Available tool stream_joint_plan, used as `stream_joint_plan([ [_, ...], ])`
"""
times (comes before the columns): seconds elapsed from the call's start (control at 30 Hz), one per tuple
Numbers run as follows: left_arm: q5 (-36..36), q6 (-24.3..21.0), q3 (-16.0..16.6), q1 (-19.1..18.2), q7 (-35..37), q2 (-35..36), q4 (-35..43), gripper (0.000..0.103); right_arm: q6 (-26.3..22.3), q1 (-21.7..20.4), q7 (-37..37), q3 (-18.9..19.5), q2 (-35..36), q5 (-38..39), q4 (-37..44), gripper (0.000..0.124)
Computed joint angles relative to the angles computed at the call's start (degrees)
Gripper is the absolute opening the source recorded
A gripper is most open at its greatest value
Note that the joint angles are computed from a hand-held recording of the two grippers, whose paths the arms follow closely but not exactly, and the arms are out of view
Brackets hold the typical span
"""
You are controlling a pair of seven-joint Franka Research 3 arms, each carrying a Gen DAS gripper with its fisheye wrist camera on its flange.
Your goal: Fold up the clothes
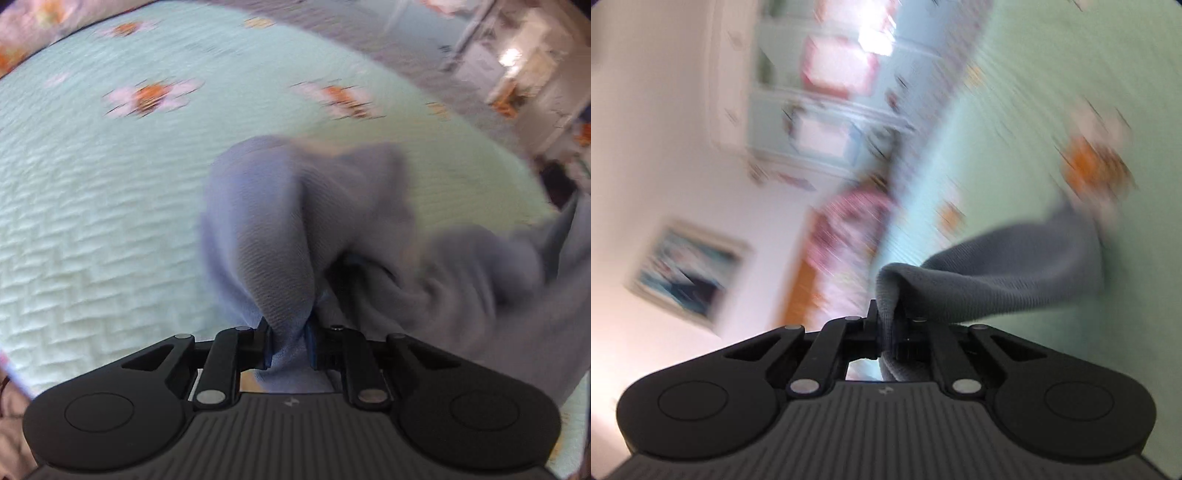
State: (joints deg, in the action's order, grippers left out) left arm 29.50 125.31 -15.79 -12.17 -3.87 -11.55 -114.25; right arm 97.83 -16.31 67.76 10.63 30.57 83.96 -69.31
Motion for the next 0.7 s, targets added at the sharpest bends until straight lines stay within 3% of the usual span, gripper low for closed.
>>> stream_joint_plan([
  [0.07, 2.86, 5.54, -0.03, 0.11, 1.54, 3.35, 3.88, 0.016, 2.26, -1.42, 1.23, 1.15, 3.29, 4.93, 7.31, 0.005],
  [0.13, 3.28, 7.78, -0.03, -0.58, 4.39, 7.88, 8.79, 0.016, 5.49, -3.47, 0.32, 2.27, 5.99, 7.41, 13.67, 0.005],
  [0.27, -1.17, 9.61, 0.67, -2.74, 11.33, 15.33, 14.13, 0.017, 13.12, -6.50, -4.62, 0.03, 7.57, 2.32, 19.27, 0.005],
  [0.37, -6.61, 9.98, 0.85, -4.15, 16.06, 18.77, 14.88, 0.017, 22.80, -3.09, -11.50, -7.26, 2.49, -14.54, 12.68, 0.006],
  [0.43, -9.45, 10.90, 0.96, -4.88, 17.08, 19.25, 13.68, 0.018, 26.03, 0.62, -8.53, -11.98, 1.28, -28.24, 9.17, 0.010],
  [0.47, -9.77, 11.74, 1.12, -5.22, 17.02, 18.90, 12.76, 0.018, 25.81, 0.85, -6.37, -12.68, 1.07, -31.16, 7.51, 0.015],
  [0.53, -9.83, 13.14, 1.57, -5.34, 18.09, 17.65, 11.06, 0.019, 28.73, 0.71, -3.32, -12.76, -1.74, -32.85, 0.89, 0.021],
  [0.6, -10.14, 14.48, 1.76, -5.28, 19.09, 16.05, 9.54, 0.020, 33.21, 0.73, 0.95, -12.63, -5.25, -33.52, -5.64, 0.040],
  [0.7, -8.50, 16.00, 2.06, -4.88, 19.60, 13.10, 6.98, 0.021, 39.33, 0.25, -0.35, -10.59, -10.68, -28.63, -14.08, 0.045],
])
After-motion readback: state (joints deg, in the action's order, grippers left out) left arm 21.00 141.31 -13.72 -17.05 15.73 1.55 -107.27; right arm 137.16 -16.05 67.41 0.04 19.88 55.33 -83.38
